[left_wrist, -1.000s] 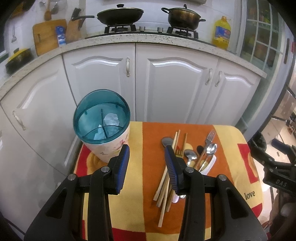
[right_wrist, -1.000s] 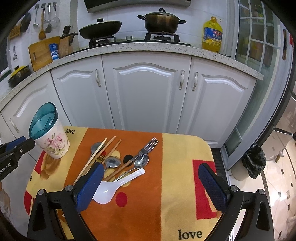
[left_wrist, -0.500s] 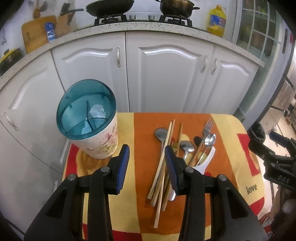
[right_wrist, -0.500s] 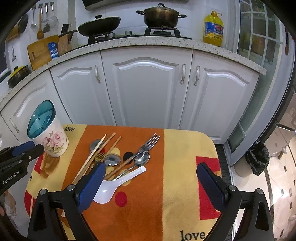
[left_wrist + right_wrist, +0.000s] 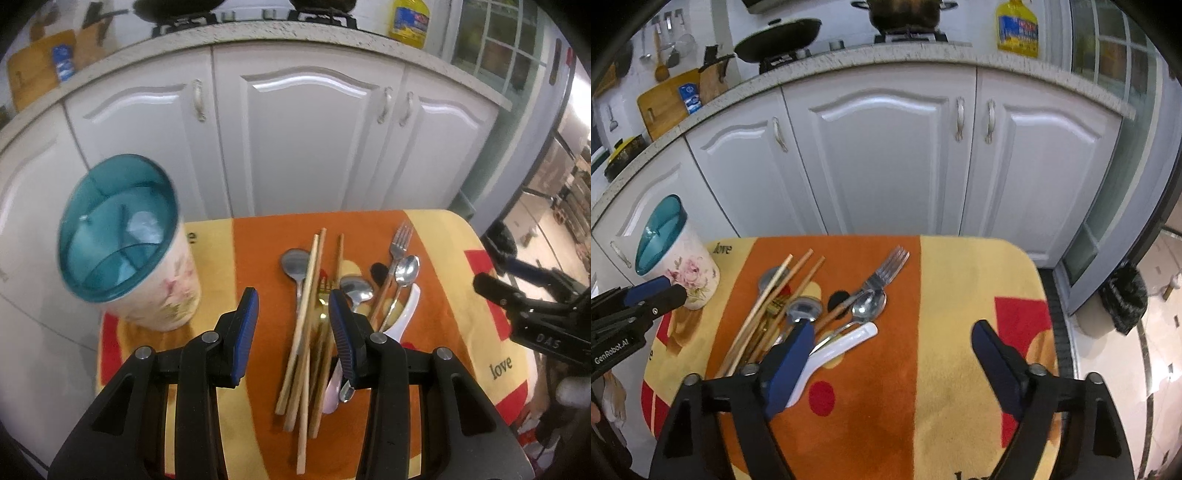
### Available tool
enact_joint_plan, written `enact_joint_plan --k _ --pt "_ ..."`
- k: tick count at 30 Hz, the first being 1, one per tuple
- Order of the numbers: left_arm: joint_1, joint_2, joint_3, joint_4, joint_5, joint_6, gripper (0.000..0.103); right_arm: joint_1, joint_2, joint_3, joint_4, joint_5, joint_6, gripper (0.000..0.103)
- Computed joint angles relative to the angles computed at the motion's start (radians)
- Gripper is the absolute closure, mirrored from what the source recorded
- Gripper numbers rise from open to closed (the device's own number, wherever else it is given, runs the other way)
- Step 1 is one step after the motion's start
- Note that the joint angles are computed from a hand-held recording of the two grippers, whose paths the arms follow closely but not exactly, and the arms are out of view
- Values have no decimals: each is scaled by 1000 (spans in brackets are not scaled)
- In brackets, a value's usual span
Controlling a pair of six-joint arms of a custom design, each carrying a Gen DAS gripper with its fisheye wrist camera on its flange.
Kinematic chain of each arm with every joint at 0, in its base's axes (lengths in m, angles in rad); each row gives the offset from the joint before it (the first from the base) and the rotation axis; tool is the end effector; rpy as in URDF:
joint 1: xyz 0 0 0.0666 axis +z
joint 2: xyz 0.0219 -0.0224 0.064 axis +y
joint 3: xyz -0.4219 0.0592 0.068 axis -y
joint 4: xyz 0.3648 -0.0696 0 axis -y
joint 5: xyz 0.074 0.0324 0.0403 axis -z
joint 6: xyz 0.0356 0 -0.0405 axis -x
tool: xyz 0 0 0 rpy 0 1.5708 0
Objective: Organize utensils
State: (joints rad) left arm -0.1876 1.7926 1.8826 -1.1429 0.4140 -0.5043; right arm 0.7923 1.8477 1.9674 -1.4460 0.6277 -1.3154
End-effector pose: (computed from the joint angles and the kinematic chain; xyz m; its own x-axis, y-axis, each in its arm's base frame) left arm 0.5837 -0.1258 0.4673 -0.5703 0.5585 -0.6023 0.7333 0.6767 -0.0668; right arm 0.4291 0.4048 0.4616 -0.6331 0.4733 -0.6125 0.5389 0.8375 0.0903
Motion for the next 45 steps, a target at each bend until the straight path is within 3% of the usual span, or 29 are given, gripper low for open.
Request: enact_joint_plan --k 9,15,20,25,34,35,39,42,45 --pt "-60 101 111 -92 -19 -54 65 -52 -66 -168 241 -101 61 41" --pt "-100 190 227 -176 -65 -68 65 -115 -97 -244 379 -171 123 42" --pt "-124 259 328 -241 -108 -96 65 -182 -122 -346 551 -280 142 48" --pt "-139 327 422 -307 -129 -104 65 -236 -132 -418 684 -338 184 48" --pt "-148 406 526 -379 -167 -108 91 -277 -130 -486 853 -396 260 48" --pt "-147 410 532 -383 -166 -109 94 -280 -135 -499 871 -399 259 50" --pt "-145 419 550 -397 -157 -114 99 -289 -130 -508 903 -427 262 85" --pt "-140 418 558 -405 -141 -114 99 -285 -127 -511 908 -436 265 96" --pt "-128 401 560 -414 -94 -101 99 -272 -138 -514 909 -421 266 98"
